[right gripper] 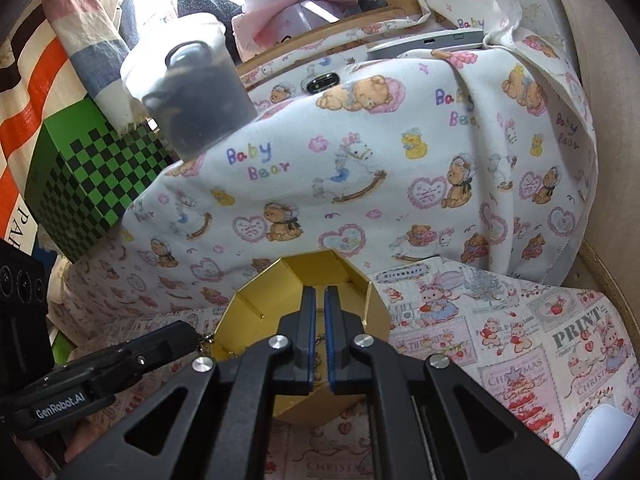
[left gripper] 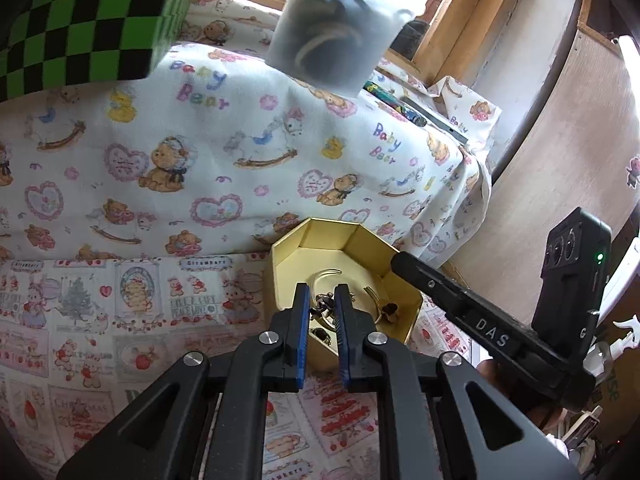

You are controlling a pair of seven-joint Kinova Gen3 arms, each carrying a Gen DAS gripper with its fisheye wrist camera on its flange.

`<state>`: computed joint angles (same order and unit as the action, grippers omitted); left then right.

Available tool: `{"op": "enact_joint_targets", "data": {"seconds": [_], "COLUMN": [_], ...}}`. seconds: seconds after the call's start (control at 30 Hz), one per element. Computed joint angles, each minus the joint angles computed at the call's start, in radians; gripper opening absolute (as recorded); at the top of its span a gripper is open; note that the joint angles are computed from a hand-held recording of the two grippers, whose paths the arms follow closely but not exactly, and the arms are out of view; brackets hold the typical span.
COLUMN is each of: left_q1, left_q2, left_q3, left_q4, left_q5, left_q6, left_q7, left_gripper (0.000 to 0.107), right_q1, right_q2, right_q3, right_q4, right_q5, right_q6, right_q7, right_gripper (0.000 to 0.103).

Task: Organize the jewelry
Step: 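Carry the silver chain into the gold box and open the left gripper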

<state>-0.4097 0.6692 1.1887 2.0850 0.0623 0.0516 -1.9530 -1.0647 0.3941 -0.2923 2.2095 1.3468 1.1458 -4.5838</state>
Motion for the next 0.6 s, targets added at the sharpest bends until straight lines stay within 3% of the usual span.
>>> {"op": "enact_joint_targets", "data": {"seconds": [0.13, 0.33, 0.4, 0.5, 0.57, 0.6], "left_q1": [0.046, 0.030, 0.022, 0.021, 0.001, -0.009], "left_q2": [-0.007, -0.023, -0.032, -0.101, -0.134, -0.150], "left_q3": [-0.034, -0.020, -0.017, -0.035, -0.025, -0.022], "left_q4": [-0.019, 0.005, 0.019, 0.070, 0.105, 0.120], "left_q5": [-0.001, -0.003, -0.011, -0.022, -0.039, -0.042], "left_q6": [0.010, -0.020, -0.043, -0.137, -0.202, -0.230], "left_q7": [0.003, -0.012, 0.001, 0.052, 0.084, 0.105], "left_gripper": [0.011, 0.016, 0.025, 0.040, 0.064, 0.067], "right_q1": [-0.009, -0.031, -0.032, -0.045, -0.055, -0.063], "right_q2": [-0.009, -0.022, -0.022, -0.018, -0.016, -0.013], "right_q3": [-0.007, -0.021, -0.023, -0.024, -0.023, -0.023], "right_q4": [0.017, 0.027, 0.019, 0.004, -0.011, -0.025], "right_q5": [-0.008, -0.014, -0.027, -0.055, -0.075, -0.097], "right_q6": [0.011, 0.043, 0.051, 0.071, 0.091, 0.110], "right_q7": [-0.036, -0.050, -0.031, -0.002, 0.030, 0.060], "right_gripper": [0.004, 0.004, 0.004, 0.012, 0.015, 0.016]}}
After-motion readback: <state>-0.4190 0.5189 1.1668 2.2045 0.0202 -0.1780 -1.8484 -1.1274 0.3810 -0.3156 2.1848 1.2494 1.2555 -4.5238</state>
